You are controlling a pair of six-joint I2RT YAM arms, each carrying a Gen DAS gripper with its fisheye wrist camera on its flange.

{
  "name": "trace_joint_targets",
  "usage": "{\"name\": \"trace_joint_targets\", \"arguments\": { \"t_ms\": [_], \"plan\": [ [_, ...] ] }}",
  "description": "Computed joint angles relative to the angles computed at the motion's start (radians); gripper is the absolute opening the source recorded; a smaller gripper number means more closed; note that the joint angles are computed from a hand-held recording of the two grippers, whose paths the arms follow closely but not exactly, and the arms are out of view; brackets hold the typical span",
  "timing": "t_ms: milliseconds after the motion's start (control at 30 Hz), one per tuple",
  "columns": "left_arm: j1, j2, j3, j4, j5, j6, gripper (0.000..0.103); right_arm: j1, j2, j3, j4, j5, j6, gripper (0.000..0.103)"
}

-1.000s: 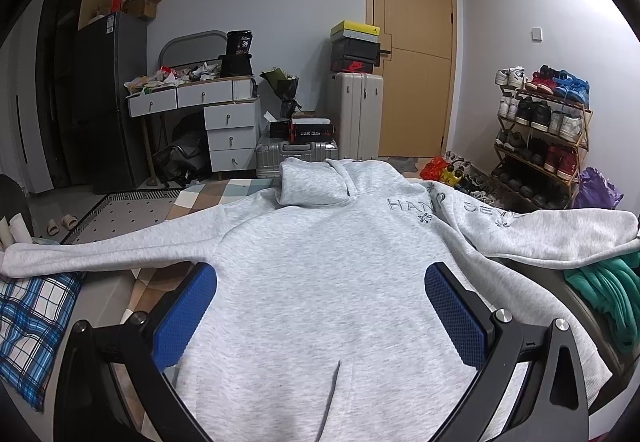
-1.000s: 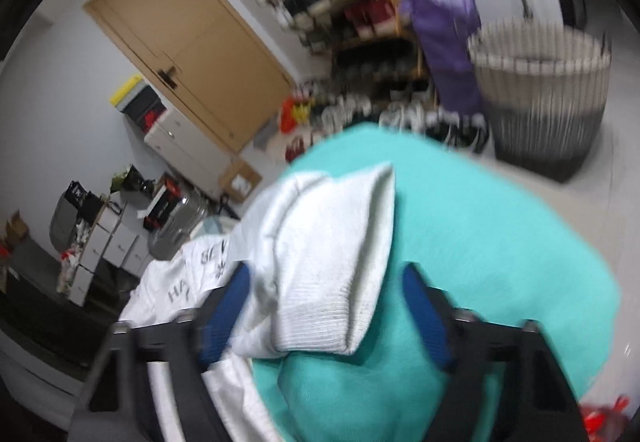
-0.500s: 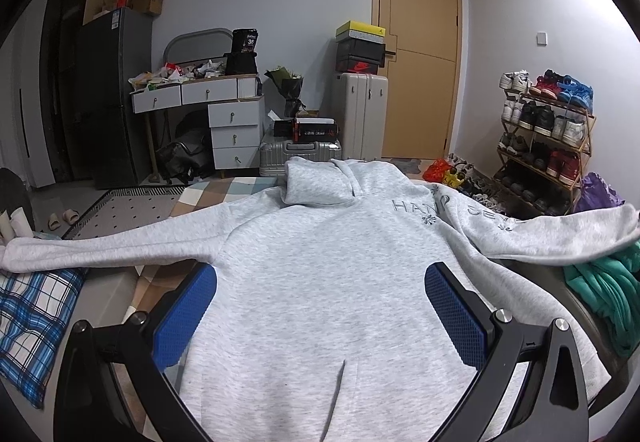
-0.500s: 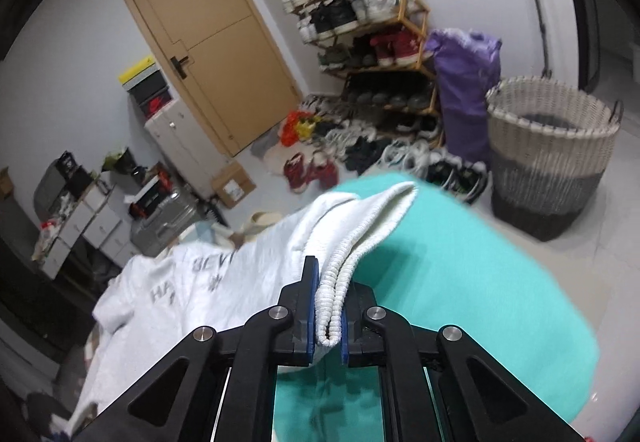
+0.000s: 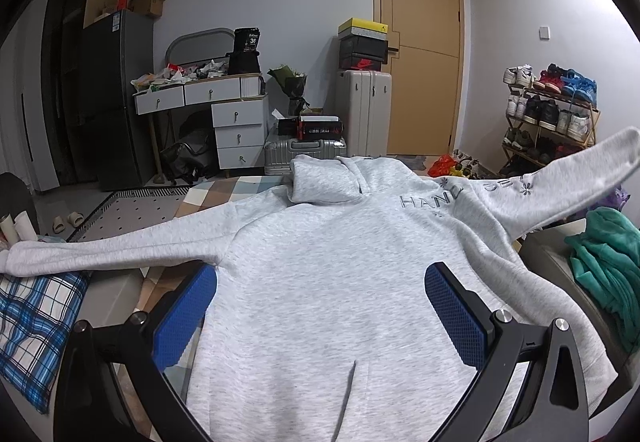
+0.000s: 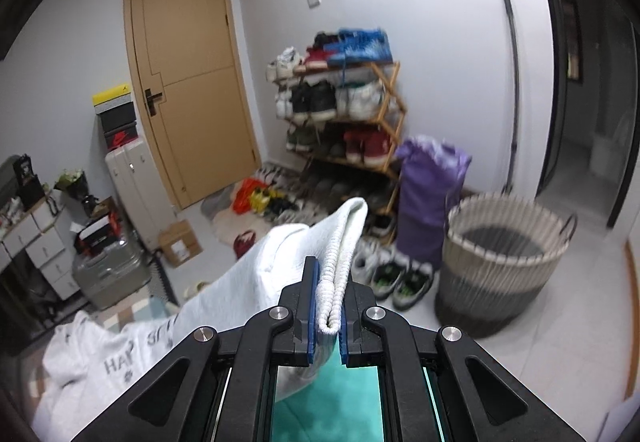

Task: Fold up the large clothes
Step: 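Carry the sleeve across the hoodie body with the right tool, release it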

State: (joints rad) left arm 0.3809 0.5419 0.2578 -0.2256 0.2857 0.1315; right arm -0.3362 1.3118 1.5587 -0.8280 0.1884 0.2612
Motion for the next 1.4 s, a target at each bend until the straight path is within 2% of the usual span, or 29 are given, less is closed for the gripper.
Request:
{"name": "trace_joint_targets", "arguments": {
  "t_ms": [67, 233, 333, 433, 500, 600, 733, 767, 900, 1033, 1233, 1333, 1400],
  "plan": [
    [0.01, 0.002, -0.002, 0.011, 0.004, 0.002, 0.102, 0.031, 0.025, 0.035, -0.003, 0.021, 0.018, 0.007],
    [0.089, 0.027, 0.008, 0.026, 0.063, 0.02, 0.102, 0.126, 0.036, 0.102, -0.008, -0.08, 0.094, 0.008],
    [0.148, 0.046, 0.023, 0.022, 0.118, 0.026, 0.102, 0.274, 0.0, 0.114, 0.04, -0.094, 0.116, 0.008],
    [0.22, 0.038, 0.029, 0.012, 0.176, 0.047, 0.102, 0.445, 0.017, 0.156, 0.059, -0.061, 0.131, 0.008],
    [0.29, 0.03, 0.031, 0.008, 0.226, 0.071, 0.102, 0.592, 0.068, 0.2, 0.084, -0.02, 0.147, 0.008],
    [0.392, 0.052, 0.036, 0.026, 0.297, 0.103, 0.102, 0.742, 0.154, 0.242, 0.144, -0.017, 0.148, 0.008],
    [0.547, 0.15, 0.061, 0.08, 0.396, 0.142, 0.102, 0.908, 0.322, 0.28, 0.255, -0.04, 0.149, 0.008],
    [0.582, 0.183, 0.069, 0.099, 0.416, 0.148, 0.102, 0.936, 0.386, 0.305, 0.275, -0.083, 0.16, 0.008],
    [0.654, 0.301, 0.101, 0.162, 0.437, 0.143, 0.102, 1.027, 0.61, 0.373, 0.334, -0.13, 0.173, 0.008],
    [0.664, 0.386, 0.131, 0.199, 0.431, 0.118, 0.102, 1.071, 0.824, 0.431, 0.363, -0.199, 0.224, 0.008],
    [0.611, 0.401, 0.124, 0.23, 0.382, 0.077, 0.102, 1.139, 1.192, 0.757, 0.216, -0.226, 0.186, 0.008],
    [0.617, 0.386, 0.106, 0.245, 0.389, 0.093, 0.102, 1.192, 1.316, 0.921, 0.126, -0.186, 0.171, 0.009],
    [0.608, 0.381, 0.1, 0.253, 0.386, 0.09, 0.102, 1.207, 1.351, 0.968, 0.106, -0.173, 0.158, 0.009]
  ]
}}
